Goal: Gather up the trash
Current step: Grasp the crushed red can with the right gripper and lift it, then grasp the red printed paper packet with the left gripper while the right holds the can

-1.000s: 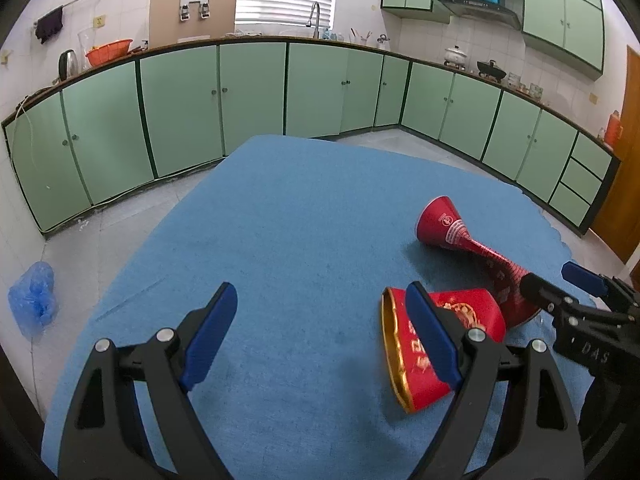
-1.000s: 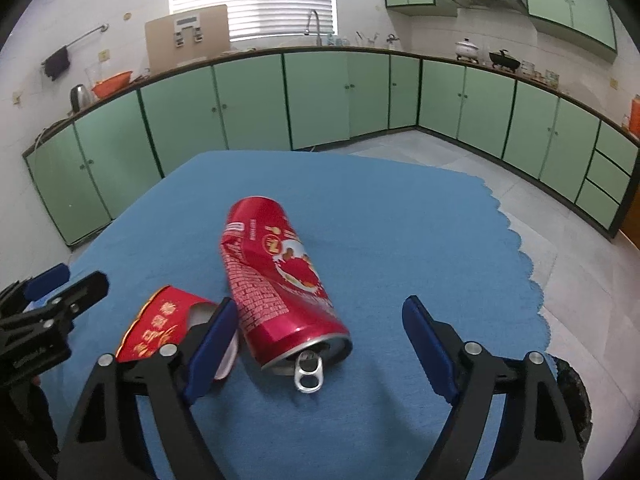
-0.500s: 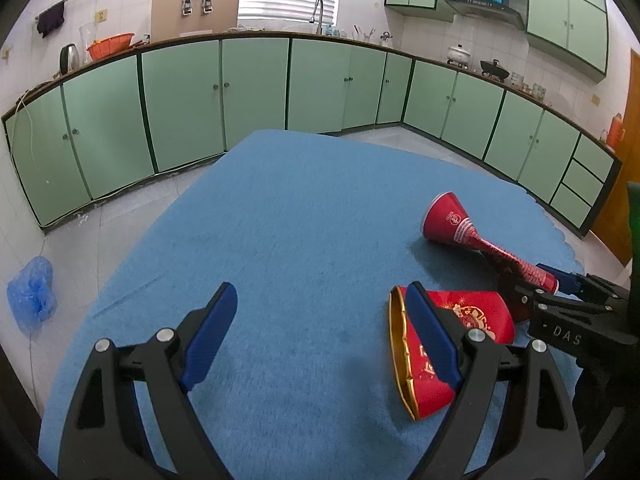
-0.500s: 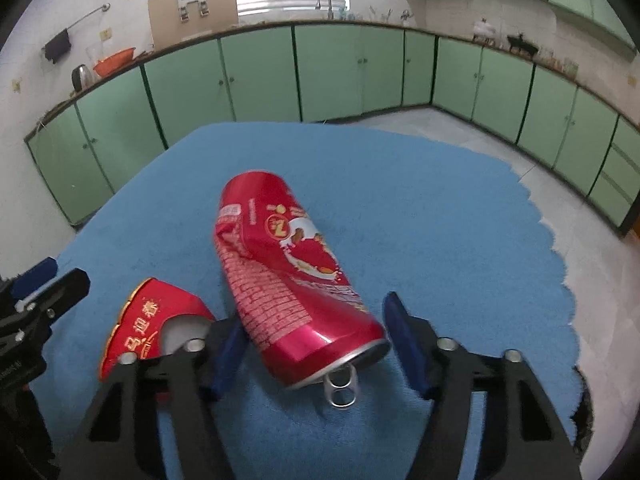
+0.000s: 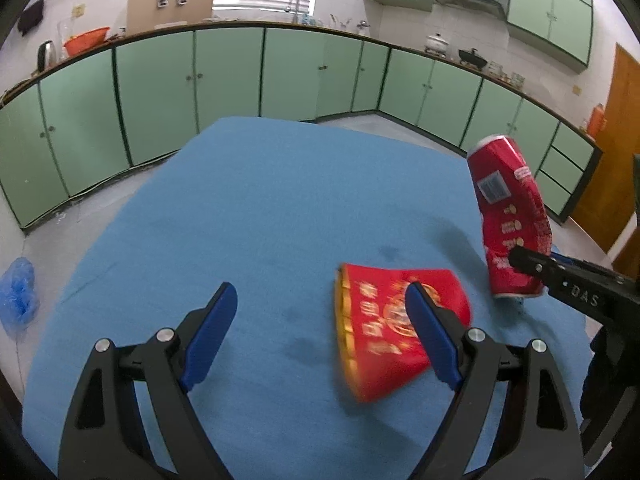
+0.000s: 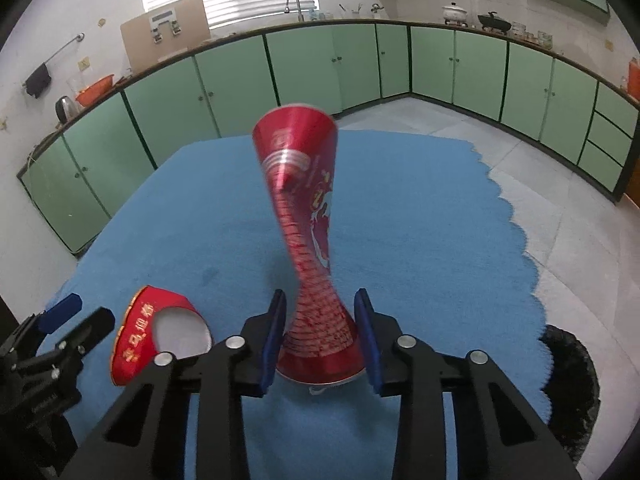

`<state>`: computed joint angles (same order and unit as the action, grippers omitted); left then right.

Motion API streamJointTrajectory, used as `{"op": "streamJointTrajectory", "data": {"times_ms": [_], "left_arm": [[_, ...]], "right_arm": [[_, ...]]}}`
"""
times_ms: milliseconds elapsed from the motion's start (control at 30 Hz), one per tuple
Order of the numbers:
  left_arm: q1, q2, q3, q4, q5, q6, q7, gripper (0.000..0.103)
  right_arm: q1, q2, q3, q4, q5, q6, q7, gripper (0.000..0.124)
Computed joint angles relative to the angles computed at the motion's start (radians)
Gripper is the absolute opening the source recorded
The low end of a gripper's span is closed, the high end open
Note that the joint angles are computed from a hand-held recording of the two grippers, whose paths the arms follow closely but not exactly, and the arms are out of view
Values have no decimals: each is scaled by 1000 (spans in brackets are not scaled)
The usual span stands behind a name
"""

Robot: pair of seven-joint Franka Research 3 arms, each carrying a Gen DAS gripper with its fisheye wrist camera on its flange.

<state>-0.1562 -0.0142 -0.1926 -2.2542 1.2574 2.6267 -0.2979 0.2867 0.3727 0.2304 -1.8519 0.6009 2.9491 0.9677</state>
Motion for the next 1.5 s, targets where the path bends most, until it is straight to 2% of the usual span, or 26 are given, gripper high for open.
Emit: {"op": "streamJointTrajectory", "data": {"times_ms": [133,267,533,700,900,1100,1200,1267,1300,1433,1500], "left_arm": [[-13,32,-5,35,8,14,18,83],[-31,72,-1,77,-7,6,49,83],[-50,117,26,120,-52,11,71,88],[-49,122,33,123,-88,40,105,87],[-58,137,37,137,-116,7,128,88],[-53,178,49,159,-163,37,179,91],[-45,208,58,167,-226,81,223,90],[-55,205,75,165,-200,87,194,88],[-59,200,82,160,-181,96,171,82],[-69,176,94,148,-72,88,38,80],[-69,168,84,150,-48,65,24,79]], "right_arm": [[-6,8,3,9,8,-1,-2,32],[-49,6,44,6,68,2,-71,26],[-63,2,46,8,143,-9,-140,23],[-56,4,39,13,168,-13,-161,23],[-49,-1,32,8,183,-11,-175,23],[-40,-3,27,4,179,-4,-175,23],[-38,-5,26,0,172,2,-176,23],[-35,-5,25,-1,167,5,-174,23],[-35,-5,24,-1,164,5,-172,23],[-50,-11,42,-5,188,6,-195,20],[-50,-15,42,-9,195,10,-205,18]]}}
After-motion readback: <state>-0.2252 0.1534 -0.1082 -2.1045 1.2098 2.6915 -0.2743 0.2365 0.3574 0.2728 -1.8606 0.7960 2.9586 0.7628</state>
